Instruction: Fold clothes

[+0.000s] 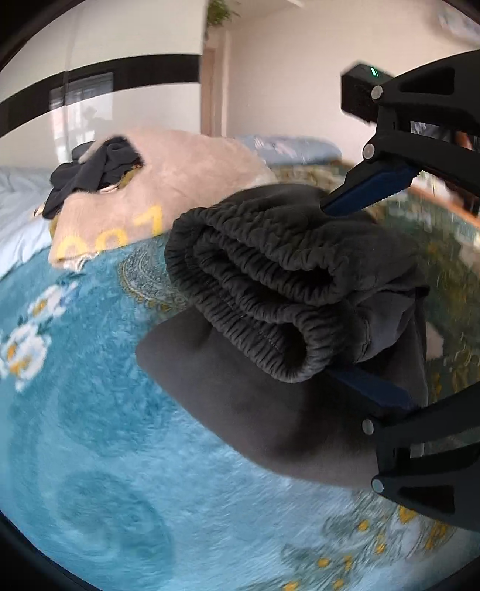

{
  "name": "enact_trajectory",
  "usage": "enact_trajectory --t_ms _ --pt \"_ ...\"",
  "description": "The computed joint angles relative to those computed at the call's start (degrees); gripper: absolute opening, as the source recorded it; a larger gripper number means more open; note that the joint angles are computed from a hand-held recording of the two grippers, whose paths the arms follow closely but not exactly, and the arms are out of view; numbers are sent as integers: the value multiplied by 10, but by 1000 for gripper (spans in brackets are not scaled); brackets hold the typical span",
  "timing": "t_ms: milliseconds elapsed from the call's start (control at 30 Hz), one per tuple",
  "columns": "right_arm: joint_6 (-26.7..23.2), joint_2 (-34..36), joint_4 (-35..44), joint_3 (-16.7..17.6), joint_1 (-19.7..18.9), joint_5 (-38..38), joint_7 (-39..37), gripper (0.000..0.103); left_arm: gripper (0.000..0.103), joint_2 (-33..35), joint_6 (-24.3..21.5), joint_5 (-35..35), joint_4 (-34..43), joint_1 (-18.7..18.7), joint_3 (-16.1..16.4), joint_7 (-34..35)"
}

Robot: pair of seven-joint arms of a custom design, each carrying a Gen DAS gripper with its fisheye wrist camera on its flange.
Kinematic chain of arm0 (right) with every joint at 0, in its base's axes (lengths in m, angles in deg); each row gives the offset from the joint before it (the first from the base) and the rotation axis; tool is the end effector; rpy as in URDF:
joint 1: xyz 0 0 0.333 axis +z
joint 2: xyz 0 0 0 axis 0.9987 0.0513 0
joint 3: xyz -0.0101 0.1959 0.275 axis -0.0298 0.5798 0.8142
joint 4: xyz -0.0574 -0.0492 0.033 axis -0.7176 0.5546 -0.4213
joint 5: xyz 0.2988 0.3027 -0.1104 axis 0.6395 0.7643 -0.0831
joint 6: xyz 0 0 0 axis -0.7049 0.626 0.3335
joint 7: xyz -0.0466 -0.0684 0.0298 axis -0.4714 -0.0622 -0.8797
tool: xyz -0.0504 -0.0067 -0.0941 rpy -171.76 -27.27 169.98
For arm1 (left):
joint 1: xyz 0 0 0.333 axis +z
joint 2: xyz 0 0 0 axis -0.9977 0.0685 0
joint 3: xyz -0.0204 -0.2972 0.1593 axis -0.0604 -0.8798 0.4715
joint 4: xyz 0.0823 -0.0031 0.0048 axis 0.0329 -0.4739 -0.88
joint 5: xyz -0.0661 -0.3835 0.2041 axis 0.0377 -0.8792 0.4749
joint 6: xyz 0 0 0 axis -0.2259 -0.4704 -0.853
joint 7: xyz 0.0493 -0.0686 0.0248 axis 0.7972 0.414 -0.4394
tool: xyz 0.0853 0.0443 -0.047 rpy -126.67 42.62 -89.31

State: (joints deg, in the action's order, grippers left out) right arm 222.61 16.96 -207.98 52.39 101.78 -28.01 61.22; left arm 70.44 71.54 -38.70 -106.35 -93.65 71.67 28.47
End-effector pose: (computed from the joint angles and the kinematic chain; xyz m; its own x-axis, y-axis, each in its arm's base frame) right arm 0.4814 0.1773 0.4790 -0.2910 -0.8612 -0.4168 -0.8635 0.4240 -0.2730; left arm 0.5985 -0.2628 0.4268 0.0664 -0.6877 0.7230 -0.9970 -0.0737 0.0215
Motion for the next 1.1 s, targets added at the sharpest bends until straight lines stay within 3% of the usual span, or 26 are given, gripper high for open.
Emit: enact_trajectory --t_ms 67,133,200,300,333,467,633,833,1000,1067,1100 --pt "1 -1 -1 -1 1 2 2 50 66 -4 15 56 4 -11 0 -11" --pt "1 -2 -2 -1 1 5 2 50 58 -8 20 82 7 -15 -1 -17" --pt "0 -5 -3 -2 2 8 3 50 49 -15 20 72 8 -13 -1 -11" --pt "4 -14 -8 -1 2 11 6 50 44 -37 23 19 -2 -6 3 20" --pt "7 -18 -10 -1 3 12 6 50 36 -48 23 2 -7 -4 6 35" --pt "17 -30 -14 -1 2 16 5 50 35 -87 19 -23 -31 -7 24 61" --pt "27 -31 -9 -3 7 22 -11 50 34 -101 14 3 -52 -11 42 15" --pt "32 -20 -3 -5 16 37 -30 50 34 -121 34 -22 -81 -6 59 -1" --pt "55 -8 4 -13 30 63 -69 50 34 -109 33 33 -82 -3 60 -61" --pt "57 -2 10 -11 31 62 -81 50 22 -94 17 78 -77 -1 58 -107" --pt "55 3 15 -9 31 60 -87 50 23 -84 6 95 -74 1 57 -130"
